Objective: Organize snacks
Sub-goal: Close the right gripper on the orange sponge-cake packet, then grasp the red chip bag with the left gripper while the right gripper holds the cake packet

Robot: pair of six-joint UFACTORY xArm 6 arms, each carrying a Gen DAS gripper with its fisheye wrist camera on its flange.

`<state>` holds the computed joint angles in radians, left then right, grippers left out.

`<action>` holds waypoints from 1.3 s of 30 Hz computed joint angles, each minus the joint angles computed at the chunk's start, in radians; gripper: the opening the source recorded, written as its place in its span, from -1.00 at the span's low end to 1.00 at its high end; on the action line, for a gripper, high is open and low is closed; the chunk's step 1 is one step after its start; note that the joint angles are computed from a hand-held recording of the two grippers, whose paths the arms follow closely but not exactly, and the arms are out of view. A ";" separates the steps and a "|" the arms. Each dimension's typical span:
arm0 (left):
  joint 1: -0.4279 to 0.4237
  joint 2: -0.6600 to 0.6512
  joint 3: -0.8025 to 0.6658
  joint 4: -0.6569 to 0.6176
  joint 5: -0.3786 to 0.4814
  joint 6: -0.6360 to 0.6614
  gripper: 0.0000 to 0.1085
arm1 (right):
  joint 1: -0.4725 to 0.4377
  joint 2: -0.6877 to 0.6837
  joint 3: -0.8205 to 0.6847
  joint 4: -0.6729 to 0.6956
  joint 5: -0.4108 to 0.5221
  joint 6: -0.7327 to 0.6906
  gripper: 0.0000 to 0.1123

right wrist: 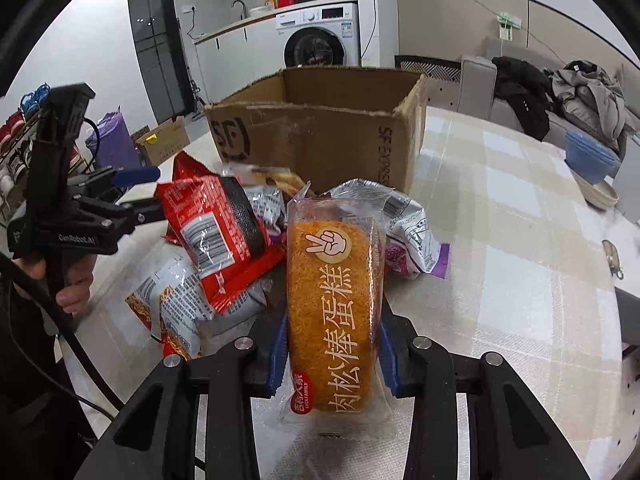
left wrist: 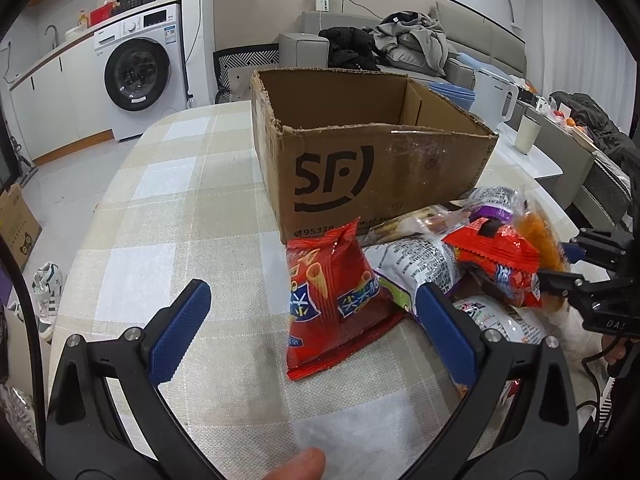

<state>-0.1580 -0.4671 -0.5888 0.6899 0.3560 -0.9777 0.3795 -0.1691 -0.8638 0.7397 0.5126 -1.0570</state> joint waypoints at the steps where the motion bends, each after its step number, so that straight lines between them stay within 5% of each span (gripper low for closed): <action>1: 0.003 0.002 0.000 0.000 -0.004 0.000 0.88 | -0.002 -0.004 0.000 0.010 0.003 -0.006 -0.32; 10: 0.047 0.022 0.005 -0.024 -0.051 -0.033 0.88 | -0.007 -0.035 0.017 0.038 0.001 -0.022 -0.32; 20: 0.064 0.087 -0.034 0.005 0.001 -0.080 0.88 | -0.015 -0.063 0.027 0.055 0.002 -0.041 -0.32; 35: 0.085 0.161 -0.038 -0.157 -0.077 0.061 0.88 | -0.022 -0.063 0.022 0.051 0.005 -0.036 -0.32; 39: 0.091 0.172 -0.012 -0.303 -0.145 0.182 0.61 | -0.022 -0.059 0.019 0.060 0.003 -0.041 -0.32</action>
<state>-0.0665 -0.2952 -0.6008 0.3870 0.2110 -0.7955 0.3572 -0.2277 -0.8443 0.7995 0.5155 -1.0978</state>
